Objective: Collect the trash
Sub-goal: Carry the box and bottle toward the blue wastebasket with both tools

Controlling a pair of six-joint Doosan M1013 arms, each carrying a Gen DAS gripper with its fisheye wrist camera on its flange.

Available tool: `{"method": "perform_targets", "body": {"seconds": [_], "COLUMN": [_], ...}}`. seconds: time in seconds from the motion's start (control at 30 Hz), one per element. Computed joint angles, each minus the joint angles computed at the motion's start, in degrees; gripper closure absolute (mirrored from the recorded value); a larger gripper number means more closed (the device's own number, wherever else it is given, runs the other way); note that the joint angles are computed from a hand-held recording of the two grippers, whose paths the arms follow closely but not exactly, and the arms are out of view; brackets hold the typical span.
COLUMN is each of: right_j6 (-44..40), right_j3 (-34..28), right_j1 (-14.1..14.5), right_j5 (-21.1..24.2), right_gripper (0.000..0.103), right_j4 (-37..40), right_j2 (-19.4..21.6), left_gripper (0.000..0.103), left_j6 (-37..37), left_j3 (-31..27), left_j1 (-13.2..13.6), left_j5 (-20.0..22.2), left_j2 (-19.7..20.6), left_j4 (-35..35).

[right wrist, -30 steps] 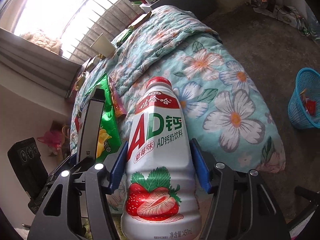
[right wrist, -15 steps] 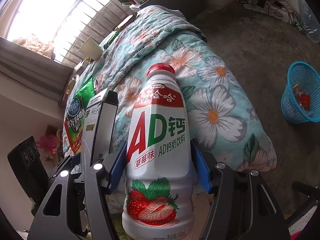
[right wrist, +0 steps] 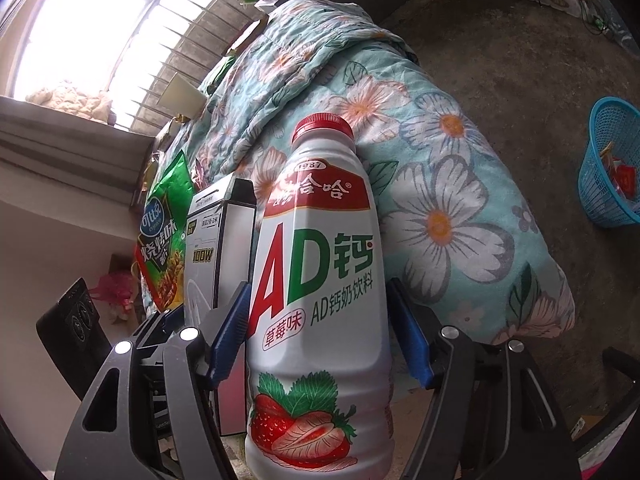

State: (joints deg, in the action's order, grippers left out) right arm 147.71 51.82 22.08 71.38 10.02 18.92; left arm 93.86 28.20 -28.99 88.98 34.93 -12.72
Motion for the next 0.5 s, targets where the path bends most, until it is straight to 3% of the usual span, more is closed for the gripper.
{"method": "perform_targets", "body": {"seconds": [0.2,0.5], "right_j6": [1.5,0.7], "right_j3": [1.7,0.0], "right_j1": [0.0,0.2], "right_j5": [-1.7,0.7], "right_gripper": [0.040,0.040], "right_j4": [-0.2,-0.7], "right_j2": [-1.1,-0.4], "left_gripper": [0.025,0.025], "left_j6": [0.7,-0.1], "left_j3": [-0.7,0.4], "left_j1": [0.1,-0.4], "left_j5": [0.5,-0.3], "left_j2": [0.4,-0.2], "left_j4": [0.7,2.0]}}
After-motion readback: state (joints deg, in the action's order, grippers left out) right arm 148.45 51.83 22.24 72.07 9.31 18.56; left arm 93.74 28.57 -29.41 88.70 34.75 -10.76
